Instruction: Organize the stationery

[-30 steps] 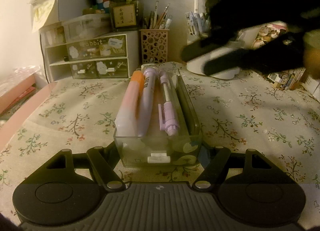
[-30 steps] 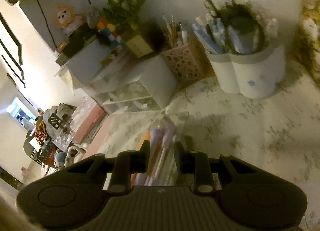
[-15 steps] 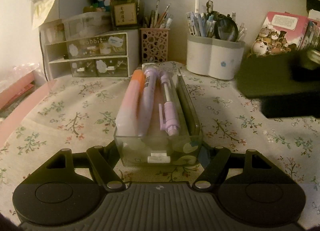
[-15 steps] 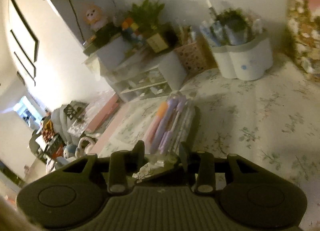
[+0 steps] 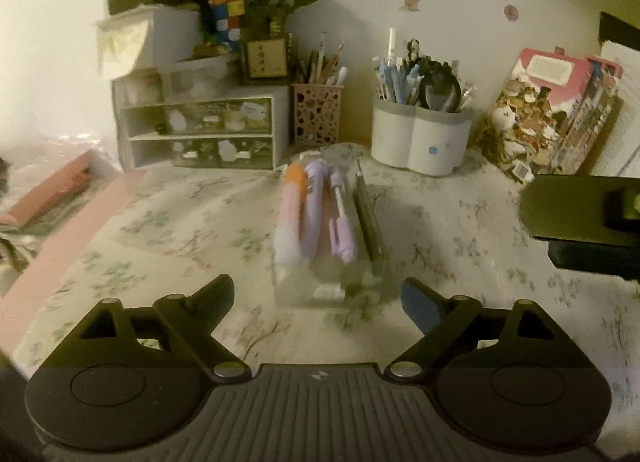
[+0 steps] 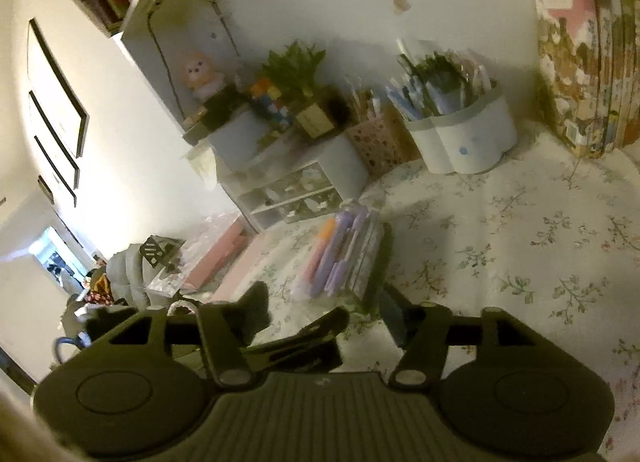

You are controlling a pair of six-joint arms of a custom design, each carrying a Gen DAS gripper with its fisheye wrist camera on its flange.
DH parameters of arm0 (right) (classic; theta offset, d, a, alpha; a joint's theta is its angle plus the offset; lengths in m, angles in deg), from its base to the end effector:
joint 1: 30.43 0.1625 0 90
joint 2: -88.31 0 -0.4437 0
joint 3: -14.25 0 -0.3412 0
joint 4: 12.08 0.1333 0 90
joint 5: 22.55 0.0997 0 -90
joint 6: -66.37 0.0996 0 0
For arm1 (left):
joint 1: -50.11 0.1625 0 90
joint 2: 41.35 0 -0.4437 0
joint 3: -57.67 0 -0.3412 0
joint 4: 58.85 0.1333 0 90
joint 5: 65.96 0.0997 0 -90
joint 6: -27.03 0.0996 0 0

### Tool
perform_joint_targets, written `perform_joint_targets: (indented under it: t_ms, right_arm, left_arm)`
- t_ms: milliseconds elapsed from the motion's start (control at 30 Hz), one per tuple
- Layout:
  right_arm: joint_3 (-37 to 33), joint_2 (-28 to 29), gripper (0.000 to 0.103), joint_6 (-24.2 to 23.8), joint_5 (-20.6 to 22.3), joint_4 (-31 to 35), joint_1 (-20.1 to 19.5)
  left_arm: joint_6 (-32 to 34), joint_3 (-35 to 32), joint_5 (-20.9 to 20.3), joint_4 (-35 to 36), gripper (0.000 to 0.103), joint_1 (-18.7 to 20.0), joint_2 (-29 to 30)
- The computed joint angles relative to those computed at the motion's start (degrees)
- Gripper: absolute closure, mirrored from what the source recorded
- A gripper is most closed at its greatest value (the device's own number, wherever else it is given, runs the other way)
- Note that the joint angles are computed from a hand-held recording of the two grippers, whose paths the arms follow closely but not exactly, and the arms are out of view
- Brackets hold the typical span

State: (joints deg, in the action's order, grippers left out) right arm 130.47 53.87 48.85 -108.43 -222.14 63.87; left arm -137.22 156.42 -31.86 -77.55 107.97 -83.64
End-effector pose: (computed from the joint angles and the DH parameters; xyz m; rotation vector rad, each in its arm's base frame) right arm 0.1816 -0.5424 0.0595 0.5962 -2.8980 1.0322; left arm -0.0832 -0.5380 0.0637 0.3435 2.0835 -1.1463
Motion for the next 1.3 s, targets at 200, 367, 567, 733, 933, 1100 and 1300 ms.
perform_joint_targets:
  t_ms: [200,367,567,733,933,1100,1300]
  right_arm:
    - [3.9,-0.3,0.028,-2.0,-1.4,-4.7,1.0]
    - [6.9,-0.7,0.028,-4.3,-3.0,-9.9,2.4]
    - [8.4,-0.2,0.026,-6.4,-6.0,-13.6,3.9]
    - [8.8,-0.5,0.024,-7.9,-3.8,-13.2,3.7]
    - [8.5,-0.4,0.023,-7.2,-4.0,-12.7,3.4]
    - [8.5,-0.7,0.023,-6.1,-5.5,-11.7,3.3]
    - [9.0,-1.1,0.023,-6.2,-6.6,-12.3,3.4]
  left_arm:
    - [-7.2,5.0,-7.7,3.8,0.005,-5.7,-2.2]
    - [-15.2,8.1,-12.4,7.9,0.005,-10.9,-4.3]
    - [-21.7,9.0,-16.6,11.5,0.005,-14.4,-3.9]
    - [-14.3,11.4,-21.1,3.2,0.005,-16.5,-4.5]
    - [-6.5,13.7,-22.2,-5.4,0.005,-16.7,-5.4]
    - [-3.2,15.4,-21.4,-8.8,0.005,-17.1,-6.1]
    - [-3.2,16.7,-20.9,-9.2,0.005,-17.8,-6.9]
